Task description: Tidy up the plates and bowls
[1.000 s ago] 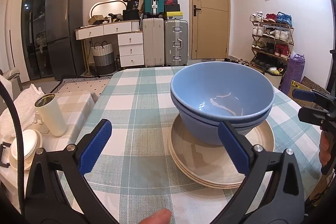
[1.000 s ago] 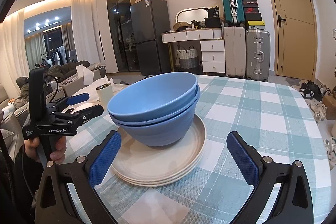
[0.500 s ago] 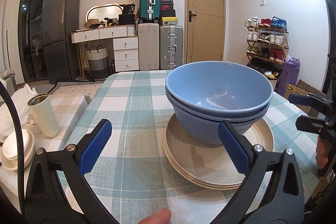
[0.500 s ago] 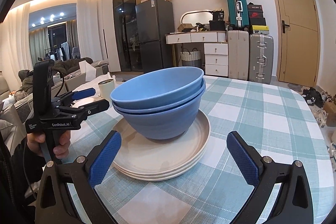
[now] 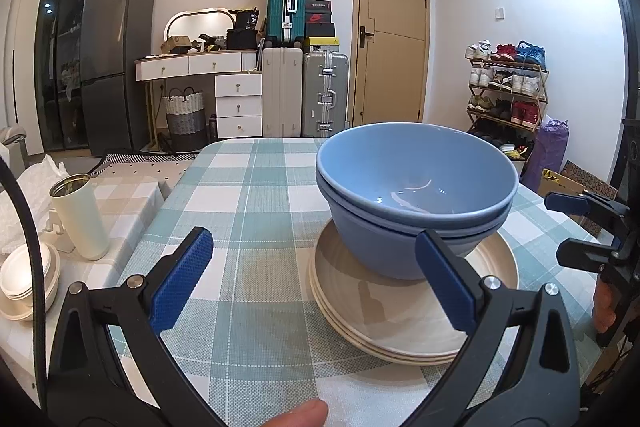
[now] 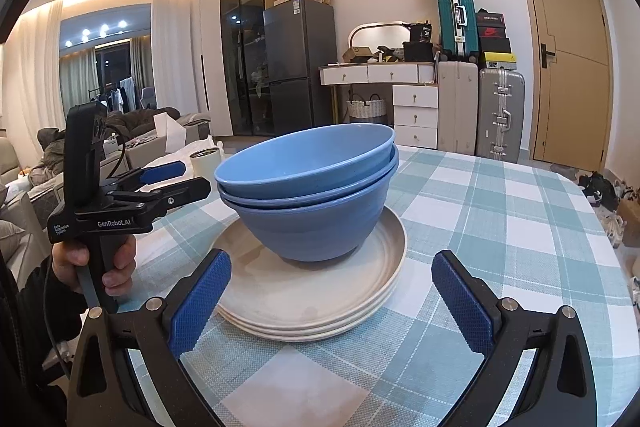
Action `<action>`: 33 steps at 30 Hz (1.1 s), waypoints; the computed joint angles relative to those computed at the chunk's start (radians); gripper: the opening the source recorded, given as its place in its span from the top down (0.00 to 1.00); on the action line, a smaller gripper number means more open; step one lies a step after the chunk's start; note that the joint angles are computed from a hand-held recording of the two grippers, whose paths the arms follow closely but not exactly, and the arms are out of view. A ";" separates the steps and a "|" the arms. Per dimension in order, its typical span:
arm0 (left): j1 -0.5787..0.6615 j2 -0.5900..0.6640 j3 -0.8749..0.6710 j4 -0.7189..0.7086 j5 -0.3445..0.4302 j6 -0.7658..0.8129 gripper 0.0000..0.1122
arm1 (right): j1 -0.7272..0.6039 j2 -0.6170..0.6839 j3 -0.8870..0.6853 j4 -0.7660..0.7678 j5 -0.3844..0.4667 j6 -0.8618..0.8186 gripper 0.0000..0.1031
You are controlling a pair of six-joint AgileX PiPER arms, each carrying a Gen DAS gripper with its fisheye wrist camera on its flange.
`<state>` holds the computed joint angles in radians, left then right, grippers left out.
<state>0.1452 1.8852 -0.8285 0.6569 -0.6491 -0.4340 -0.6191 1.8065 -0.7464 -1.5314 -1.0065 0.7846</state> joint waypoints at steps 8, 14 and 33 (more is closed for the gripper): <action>0.002 0.006 -0.007 0.001 -0.005 0.011 0.10 | -0.009 0.007 0.000 0.011 -0.016 -0.010 0.01; 0.003 0.008 -0.008 0.007 -0.011 0.007 0.10 | -0.011 0.010 0.000 0.015 -0.020 -0.013 0.01; 0.003 0.007 -0.004 0.001 -0.017 0.015 0.10 | -0.014 0.013 -0.006 0.011 -0.024 -0.009 0.01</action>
